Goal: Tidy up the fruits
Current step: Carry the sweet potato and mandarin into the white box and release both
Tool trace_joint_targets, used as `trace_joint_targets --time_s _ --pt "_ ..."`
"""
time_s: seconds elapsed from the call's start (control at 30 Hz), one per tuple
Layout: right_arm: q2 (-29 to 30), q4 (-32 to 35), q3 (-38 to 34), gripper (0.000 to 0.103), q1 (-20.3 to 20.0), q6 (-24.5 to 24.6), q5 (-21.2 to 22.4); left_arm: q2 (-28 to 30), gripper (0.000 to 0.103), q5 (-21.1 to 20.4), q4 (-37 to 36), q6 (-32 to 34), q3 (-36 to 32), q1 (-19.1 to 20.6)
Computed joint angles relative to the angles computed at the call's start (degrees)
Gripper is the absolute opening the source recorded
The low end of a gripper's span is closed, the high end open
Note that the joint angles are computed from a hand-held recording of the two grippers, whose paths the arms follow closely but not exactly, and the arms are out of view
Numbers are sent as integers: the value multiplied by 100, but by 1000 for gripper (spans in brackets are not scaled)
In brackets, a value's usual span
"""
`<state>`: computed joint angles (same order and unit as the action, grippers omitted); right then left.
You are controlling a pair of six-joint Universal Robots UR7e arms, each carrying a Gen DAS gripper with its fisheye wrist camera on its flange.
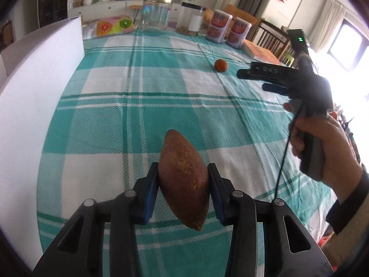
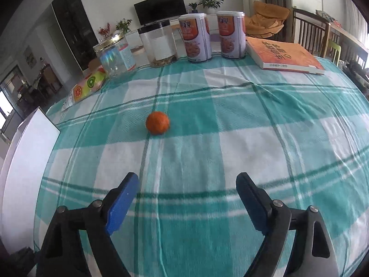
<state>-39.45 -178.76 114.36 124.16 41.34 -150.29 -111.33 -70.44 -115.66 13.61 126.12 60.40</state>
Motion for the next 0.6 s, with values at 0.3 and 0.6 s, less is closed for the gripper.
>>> trace_joint_targets --time_s 0.3,0.6 --pt "462 -328 -758 30 -291 -958 234 -346 42 -655 883 -307 -697 138" --pt "858 -109 -1385 30 913 -670 1505 -494 42 -1878 2023 -523 -1896 282"
